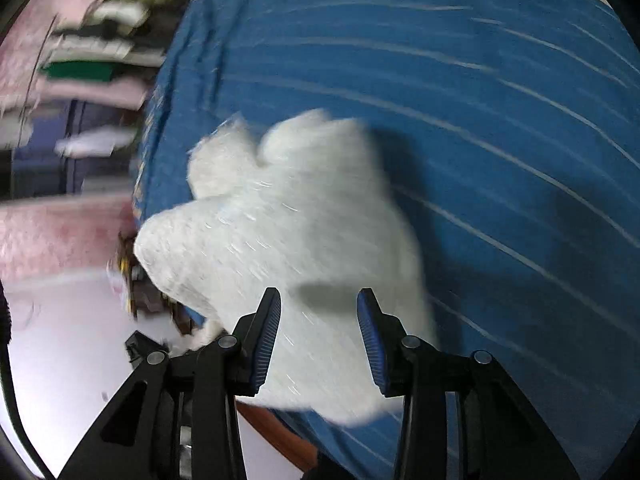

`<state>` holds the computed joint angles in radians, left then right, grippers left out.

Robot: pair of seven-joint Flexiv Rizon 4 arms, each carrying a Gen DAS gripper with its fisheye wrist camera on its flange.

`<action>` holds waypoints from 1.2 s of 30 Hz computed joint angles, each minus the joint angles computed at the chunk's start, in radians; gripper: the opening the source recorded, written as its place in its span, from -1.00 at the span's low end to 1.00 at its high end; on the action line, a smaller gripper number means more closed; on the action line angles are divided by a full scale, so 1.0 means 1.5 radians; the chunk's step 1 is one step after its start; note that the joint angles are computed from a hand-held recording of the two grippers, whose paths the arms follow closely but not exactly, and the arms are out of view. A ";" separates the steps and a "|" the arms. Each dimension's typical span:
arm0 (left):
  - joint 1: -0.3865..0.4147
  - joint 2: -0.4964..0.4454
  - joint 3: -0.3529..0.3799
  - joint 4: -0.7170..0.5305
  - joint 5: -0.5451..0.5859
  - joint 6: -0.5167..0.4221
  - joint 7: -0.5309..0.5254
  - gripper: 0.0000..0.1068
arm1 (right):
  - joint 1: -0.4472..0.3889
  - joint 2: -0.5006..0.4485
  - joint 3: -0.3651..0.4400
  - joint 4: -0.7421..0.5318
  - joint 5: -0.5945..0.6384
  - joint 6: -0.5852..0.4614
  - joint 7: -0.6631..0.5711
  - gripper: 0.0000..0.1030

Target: Fold large clothes

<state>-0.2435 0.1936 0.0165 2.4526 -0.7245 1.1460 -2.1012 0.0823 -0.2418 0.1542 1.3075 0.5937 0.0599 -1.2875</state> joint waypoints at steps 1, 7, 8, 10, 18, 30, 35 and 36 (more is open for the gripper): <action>0.004 0.004 0.003 -0.003 0.008 -0.010 0.002 -0.54 | 0.021 -0.017 0.004 -0.011 -0.033 -0.005 0.000 -0.15; 0.035 0.058 0.017 -0.030 0.074 -0.118 -0.035 -0.35 | 0.041 -0.090 0.015 -0.096 -0.094 -0.055 -0.008 -0.10; 0.045 0.084 0.023 -0.027 0.093 -0.144 -0.060 -0.16 | 0.020 -0.071 0.015 -0.080 -0.069 -0.044 -0.011 -0.10; 0.082 0.133 0.019 -0.044 0.180 -0.212 -0.121 0.15 | -0.018 -0.029 0.008 -0.036 -0.029 -0.033 -0.006 -0.07; 0.142 0.107 -0.072 -0.285 0.499 -0.466 -0.099 0.69 | -0.099 0.080 -0.047 0.154 0.111 -0.031 0.058 0.00; 0.047 -0.209 -0.087 -0.442 0.567 -0.392 -0.038 0.93 | -0.067 0.093 -0.047 0.220 0.142 0.081 0.044 -0.41; 0.019 -0.200 -0.057 -0.423 0.539 -0.376 -0.015 0.93 | -0.097 0.135 -0.075 0.303 0.144 0.057 0.118 -0.68; 0.018 -0.199 -0.053 -0.420 0.536 -0.374 -0.014 0.93 | -0.093 0.137 -0.075 0.302 0.133 0.051 0.117 -0.67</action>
